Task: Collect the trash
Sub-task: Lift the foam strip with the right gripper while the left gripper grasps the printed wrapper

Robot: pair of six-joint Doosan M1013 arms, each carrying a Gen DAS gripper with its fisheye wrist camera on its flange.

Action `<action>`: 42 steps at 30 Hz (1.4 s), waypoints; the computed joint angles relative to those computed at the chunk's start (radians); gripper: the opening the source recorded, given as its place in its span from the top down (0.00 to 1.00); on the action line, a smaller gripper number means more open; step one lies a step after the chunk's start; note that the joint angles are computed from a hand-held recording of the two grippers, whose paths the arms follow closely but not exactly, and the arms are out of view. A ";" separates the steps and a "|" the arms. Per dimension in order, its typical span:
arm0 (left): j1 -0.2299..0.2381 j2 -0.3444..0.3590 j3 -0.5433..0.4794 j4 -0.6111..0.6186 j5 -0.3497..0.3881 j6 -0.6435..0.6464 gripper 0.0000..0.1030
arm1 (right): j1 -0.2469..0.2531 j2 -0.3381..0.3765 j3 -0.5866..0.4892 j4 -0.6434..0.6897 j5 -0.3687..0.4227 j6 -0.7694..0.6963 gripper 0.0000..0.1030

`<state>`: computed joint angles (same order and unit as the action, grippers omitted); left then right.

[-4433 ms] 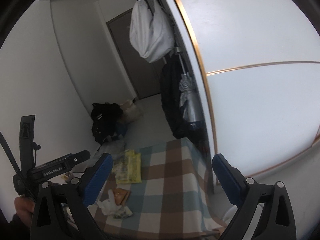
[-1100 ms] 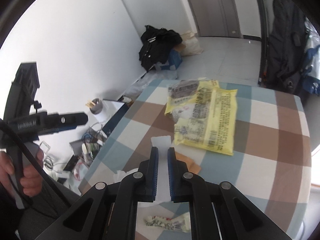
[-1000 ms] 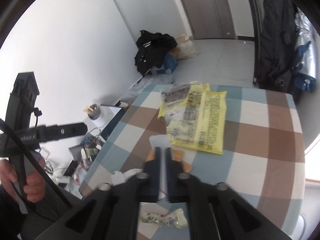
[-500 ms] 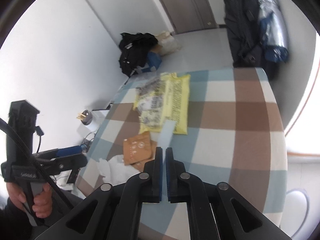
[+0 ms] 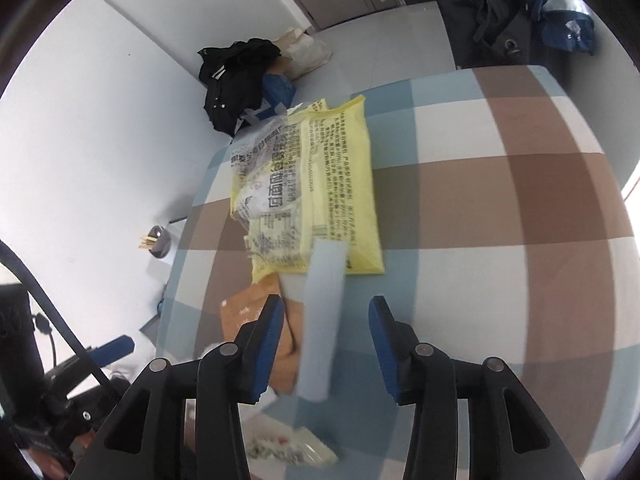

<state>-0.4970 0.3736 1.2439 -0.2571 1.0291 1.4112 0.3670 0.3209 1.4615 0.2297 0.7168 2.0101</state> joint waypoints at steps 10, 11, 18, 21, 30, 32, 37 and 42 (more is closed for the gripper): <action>0.008 -0.004 0.002 -0.008 -0.030 0.044 0.09 | 0.027 0.041 -0.056 -0.144 0.068 0.068 0.85; 0.006 -0.005 0.002 -0.010 -0.033 0.059 0.09 | 0.029 0.039 -0.055 -0.156 0.071 0.067 0.86; -0.018 0.007 -0.018 -0.036 -0.010 0.148 0.09 | 0.010 -0.017 0.005 -0.119 0.010 0.043 0.90; -0.036 0.012 -0.023 -0.021 0.009 0.167 0.09 | 0.008 -0.045 0.030 -0.148 -0.007 0.055 0.90; -0.099 0.031 -0.027 0.033 0.049 0.237 0.09 | -0.020 -0.134 0.123 -0.191 -0.068 0.118 0.90; -0.112 0.038 -0.028 0.047 0.064 0.244 0.09 | -0.018 -0.142 0.129 -0.248 -0.062 0.162 0.90; -0.146 0.045 -0.025 0.110 0.066 0.242 0.14 | -0.033 -0.155 0.142 -0.229 -0.068 0.161 0.90; -0.169 0.061 -0.035 0.157 0.080 0.219 0.25 | -0.042 -0.177 0.161 -0.224 -0.098 0.167 0.90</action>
